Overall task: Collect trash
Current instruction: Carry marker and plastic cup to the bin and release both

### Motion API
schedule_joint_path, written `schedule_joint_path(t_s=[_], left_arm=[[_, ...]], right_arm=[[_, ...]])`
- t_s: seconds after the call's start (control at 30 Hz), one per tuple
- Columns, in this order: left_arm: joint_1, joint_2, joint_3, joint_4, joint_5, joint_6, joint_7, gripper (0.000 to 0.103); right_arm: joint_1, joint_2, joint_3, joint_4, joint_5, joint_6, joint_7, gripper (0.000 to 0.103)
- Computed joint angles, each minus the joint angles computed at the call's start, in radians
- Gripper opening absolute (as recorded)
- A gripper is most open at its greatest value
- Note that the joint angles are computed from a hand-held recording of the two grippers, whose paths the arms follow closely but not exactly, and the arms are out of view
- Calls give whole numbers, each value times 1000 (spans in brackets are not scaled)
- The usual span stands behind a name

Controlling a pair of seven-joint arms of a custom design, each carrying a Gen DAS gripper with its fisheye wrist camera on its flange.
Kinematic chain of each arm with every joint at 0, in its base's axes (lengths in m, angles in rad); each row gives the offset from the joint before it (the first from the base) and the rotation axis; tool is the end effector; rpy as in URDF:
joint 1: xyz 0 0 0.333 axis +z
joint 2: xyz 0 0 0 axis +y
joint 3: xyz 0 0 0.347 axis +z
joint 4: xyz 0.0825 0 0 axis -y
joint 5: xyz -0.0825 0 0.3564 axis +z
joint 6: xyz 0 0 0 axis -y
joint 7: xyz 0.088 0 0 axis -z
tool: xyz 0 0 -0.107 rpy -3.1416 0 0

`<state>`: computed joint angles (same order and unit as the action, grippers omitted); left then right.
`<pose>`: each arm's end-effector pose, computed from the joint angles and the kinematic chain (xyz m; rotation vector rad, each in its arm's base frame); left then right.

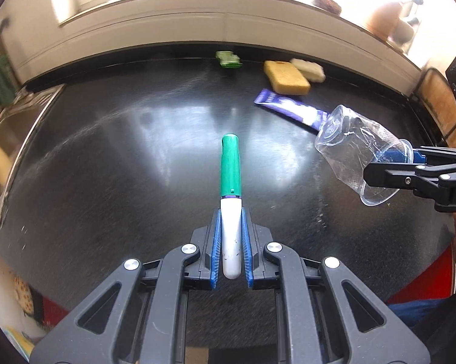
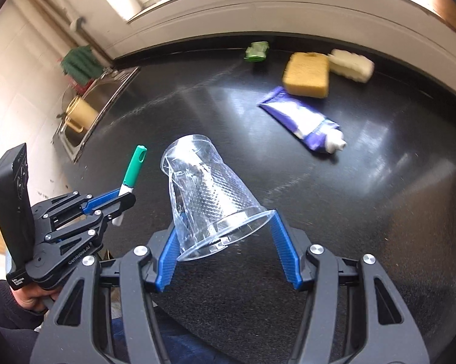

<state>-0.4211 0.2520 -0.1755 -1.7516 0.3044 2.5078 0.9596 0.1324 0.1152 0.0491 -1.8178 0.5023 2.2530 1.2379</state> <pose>0.5451 -0.3586 0.5247 -1.7953 2.1247 -0.6595 0.5907 0.1205 0.5485 -2.0596 1.5911 0.0681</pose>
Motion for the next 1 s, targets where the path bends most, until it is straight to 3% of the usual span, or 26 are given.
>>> schedule_joint_path(t_s=[0.2,0.4,0.77,0.93,1.0], left_arm=[[31,-140,18,-169,69,11,-165,12],[127,-324,-17,-387,111,-22,-369,12],[299,-654,-94,-780,-25,-91,-561,12],[368,-711,-108,-934,-98,-21,-567,12],[390,-704,-92,-992,-133,49,-551,12]], right_arm=[[46,50,45,81,-11,-44,-47,57],[118,148,113,229,-30,-132,-106,57],[305,353,220,506,-91,-304,-150,57],[407,479,228,645,-152,-360,-79,57],[454,528,224,694,-196,-365,-55,57]])
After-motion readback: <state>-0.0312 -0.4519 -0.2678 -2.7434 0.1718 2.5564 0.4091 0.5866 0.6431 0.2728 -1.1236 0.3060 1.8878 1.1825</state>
